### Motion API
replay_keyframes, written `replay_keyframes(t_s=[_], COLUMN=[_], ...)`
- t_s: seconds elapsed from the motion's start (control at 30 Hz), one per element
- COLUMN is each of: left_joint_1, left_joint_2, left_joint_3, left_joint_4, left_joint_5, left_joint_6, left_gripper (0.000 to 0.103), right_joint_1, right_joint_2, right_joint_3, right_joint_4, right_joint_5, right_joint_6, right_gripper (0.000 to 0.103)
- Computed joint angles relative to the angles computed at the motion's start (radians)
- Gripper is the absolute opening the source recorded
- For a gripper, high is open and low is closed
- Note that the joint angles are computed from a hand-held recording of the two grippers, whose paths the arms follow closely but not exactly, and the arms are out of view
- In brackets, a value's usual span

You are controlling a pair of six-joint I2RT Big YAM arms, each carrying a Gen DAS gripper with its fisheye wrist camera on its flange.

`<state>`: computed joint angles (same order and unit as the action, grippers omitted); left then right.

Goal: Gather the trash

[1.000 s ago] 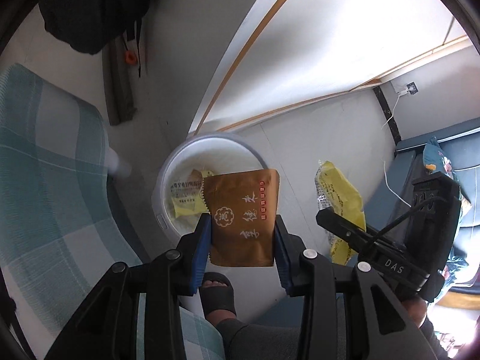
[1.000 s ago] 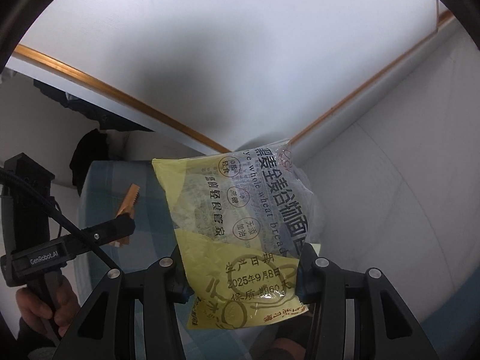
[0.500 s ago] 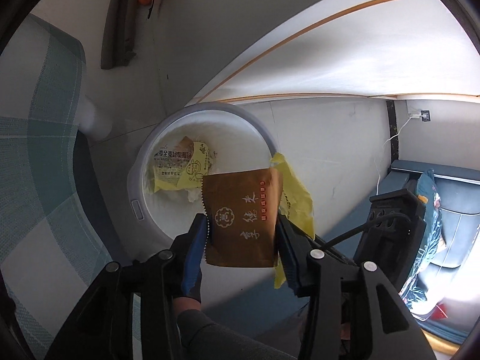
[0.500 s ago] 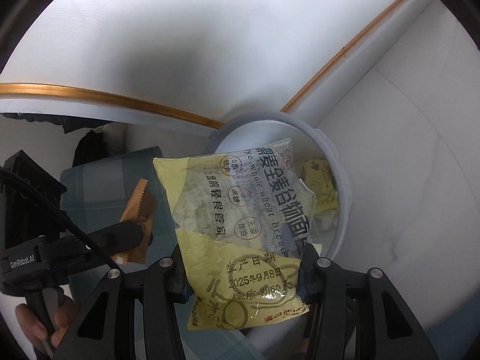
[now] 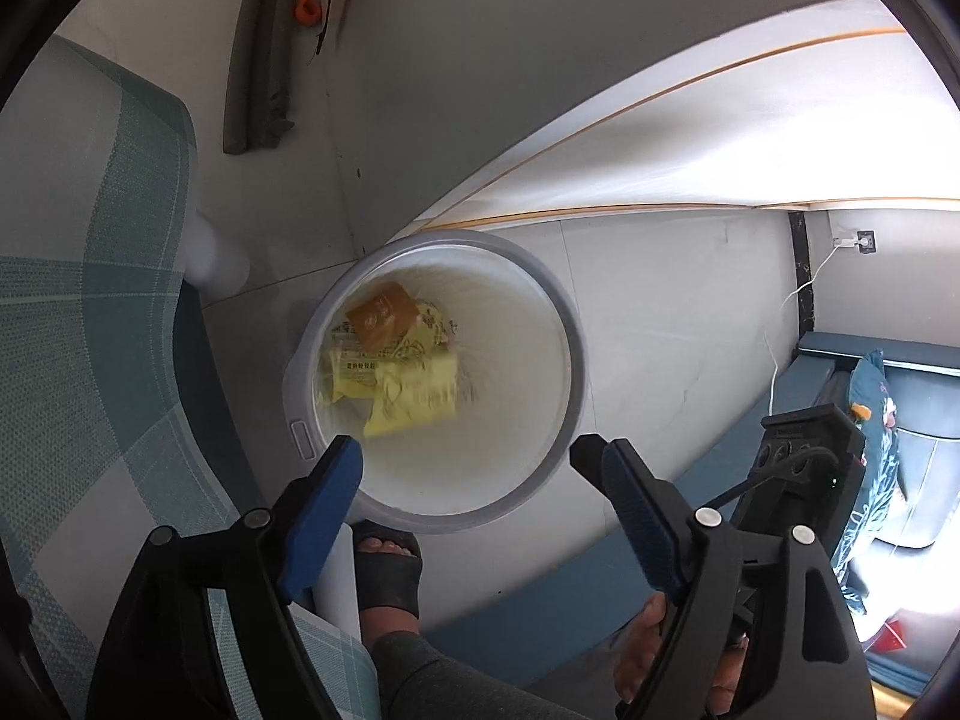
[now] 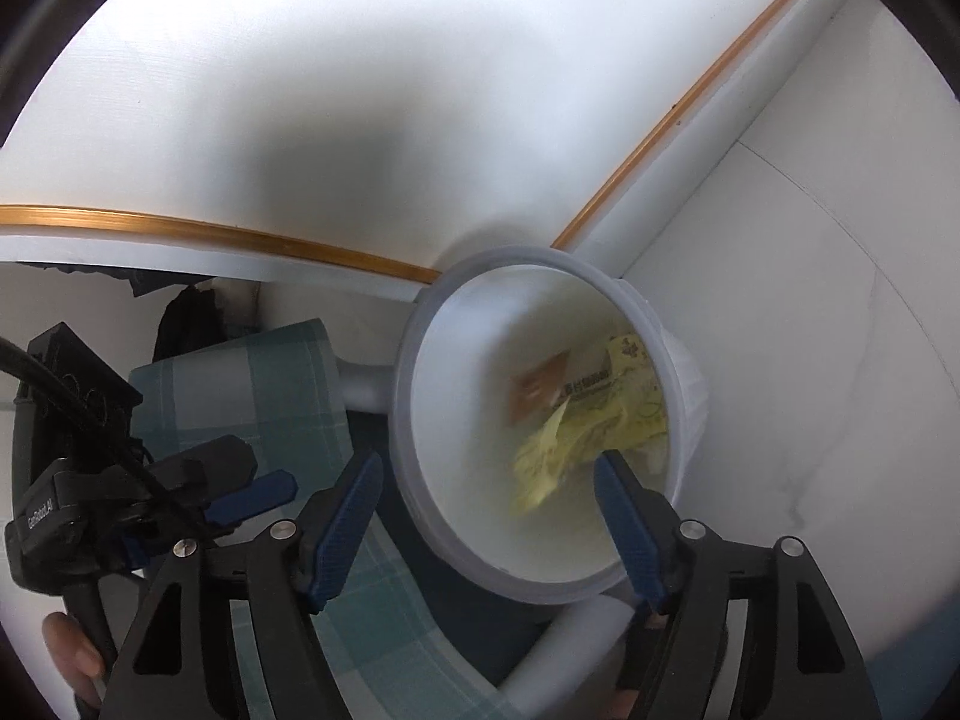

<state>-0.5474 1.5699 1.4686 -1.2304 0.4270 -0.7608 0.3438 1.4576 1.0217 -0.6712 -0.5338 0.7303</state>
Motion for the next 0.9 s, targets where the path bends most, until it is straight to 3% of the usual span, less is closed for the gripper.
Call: replay_keyframes(t_s=[0.2,0.3,0.6,0.9], left_joint_1=[-0.025,-0.06,-0.123,-0.153], left_joint_2=[-0.016,-0.039,-0.116,-0.158], left_joint_3=[0.02,0.032,0.063,0.086], left_joint_4=[-0.033,-0.065,-0.09,-0.144], left_joint_5=[-0.105,-0.224,-0.43,-0.519], left_joint_6=[0.066,0.097,0.093,0.087], left_gripper=[0.08,0.08,0.08,0.081], right_joint_1=[-0.015,-0.014,0.009,0.057], right_joint_2=[-0.04,-0.072,-0.165,-0.222], right_joint_3=[-0.001,0.008,0.071,0.141], right_joint_4=[-0.05,-0.094,-0.219,-0.317], right_joint_5=[0.019,0.049,0.161,0.278], right_joint_6=[-0.039,-0.088,-0.218,-0.323], right_gripper=[0.073,0.076,0.082,0.086])
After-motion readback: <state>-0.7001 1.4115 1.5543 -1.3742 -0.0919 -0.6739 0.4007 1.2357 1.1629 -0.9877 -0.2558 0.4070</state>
